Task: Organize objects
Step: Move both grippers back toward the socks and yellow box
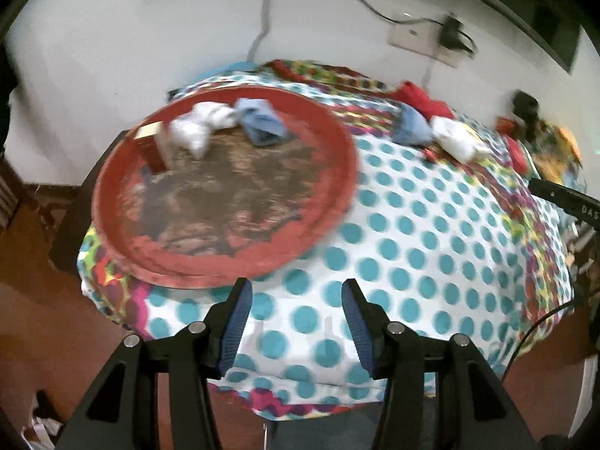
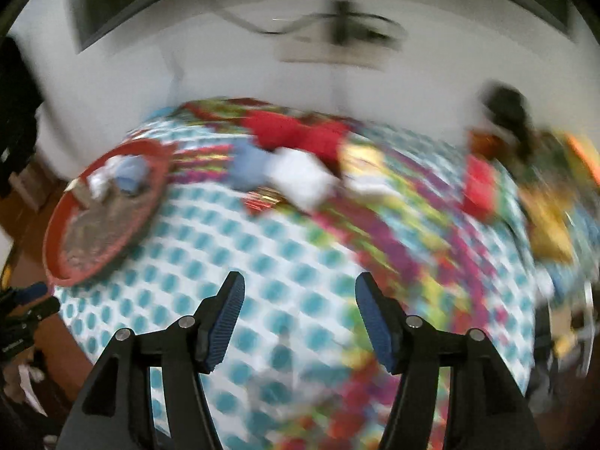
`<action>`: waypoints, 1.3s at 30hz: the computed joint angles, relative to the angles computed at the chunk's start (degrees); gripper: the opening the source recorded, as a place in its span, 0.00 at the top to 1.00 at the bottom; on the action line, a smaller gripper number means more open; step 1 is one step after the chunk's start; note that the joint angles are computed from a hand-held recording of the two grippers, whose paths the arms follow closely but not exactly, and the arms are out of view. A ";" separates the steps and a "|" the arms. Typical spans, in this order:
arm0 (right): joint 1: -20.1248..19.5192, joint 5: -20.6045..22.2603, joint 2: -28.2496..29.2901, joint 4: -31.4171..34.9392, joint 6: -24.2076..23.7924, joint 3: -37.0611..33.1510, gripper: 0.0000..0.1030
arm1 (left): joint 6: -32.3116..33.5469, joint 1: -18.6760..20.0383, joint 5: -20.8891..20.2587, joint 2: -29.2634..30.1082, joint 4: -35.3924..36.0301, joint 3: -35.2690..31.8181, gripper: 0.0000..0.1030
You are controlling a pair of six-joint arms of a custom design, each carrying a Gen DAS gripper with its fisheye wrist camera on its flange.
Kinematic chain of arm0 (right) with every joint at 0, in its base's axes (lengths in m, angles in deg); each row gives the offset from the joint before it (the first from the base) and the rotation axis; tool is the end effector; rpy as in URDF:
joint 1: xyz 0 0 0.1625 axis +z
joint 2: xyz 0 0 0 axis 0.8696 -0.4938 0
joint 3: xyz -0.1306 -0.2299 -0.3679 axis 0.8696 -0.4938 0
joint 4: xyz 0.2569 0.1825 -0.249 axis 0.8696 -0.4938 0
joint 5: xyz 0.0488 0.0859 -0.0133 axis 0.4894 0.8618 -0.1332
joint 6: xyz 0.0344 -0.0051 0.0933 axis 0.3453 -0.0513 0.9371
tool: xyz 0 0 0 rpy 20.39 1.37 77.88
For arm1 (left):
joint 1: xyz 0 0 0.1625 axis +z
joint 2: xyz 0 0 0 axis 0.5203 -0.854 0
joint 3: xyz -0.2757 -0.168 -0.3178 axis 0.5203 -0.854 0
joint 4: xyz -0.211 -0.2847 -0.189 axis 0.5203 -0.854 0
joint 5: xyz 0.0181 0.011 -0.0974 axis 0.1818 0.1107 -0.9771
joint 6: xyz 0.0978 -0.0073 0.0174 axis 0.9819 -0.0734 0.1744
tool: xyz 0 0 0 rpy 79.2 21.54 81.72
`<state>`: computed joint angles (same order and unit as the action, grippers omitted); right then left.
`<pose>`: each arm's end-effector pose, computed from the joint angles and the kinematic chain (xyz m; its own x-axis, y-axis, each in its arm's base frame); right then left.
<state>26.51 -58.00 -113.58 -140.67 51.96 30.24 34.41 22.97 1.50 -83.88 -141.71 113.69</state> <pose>0.0400 -0.5711 0.2697 -0.7175 0.2968 0.6302 -0.2192 0.7625 -0.6087 -0.2243 -0.6427 0.0601 -0.6537 0.4618 -0.5995 0.6394 0.7608 -0.1111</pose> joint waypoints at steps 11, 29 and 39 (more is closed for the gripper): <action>-7.14 6.54 -4.52 -9.71 -2.13 7.32 0.42 | 1.70 -5.06 -1.07 1.95 -2.73 3.88 0.51; -11.37 9.69 8.07 2.16 -9.95 -16.54 0.35 | -3.69 -4.64 -1.91 8.34 12.58 -7.81 0.51; -12.91 12.86 10.73 2.01 -11.69 -20.59 0.52 | -0.35 -6.01 -2.11 20.91 19.65 -27.47 0.51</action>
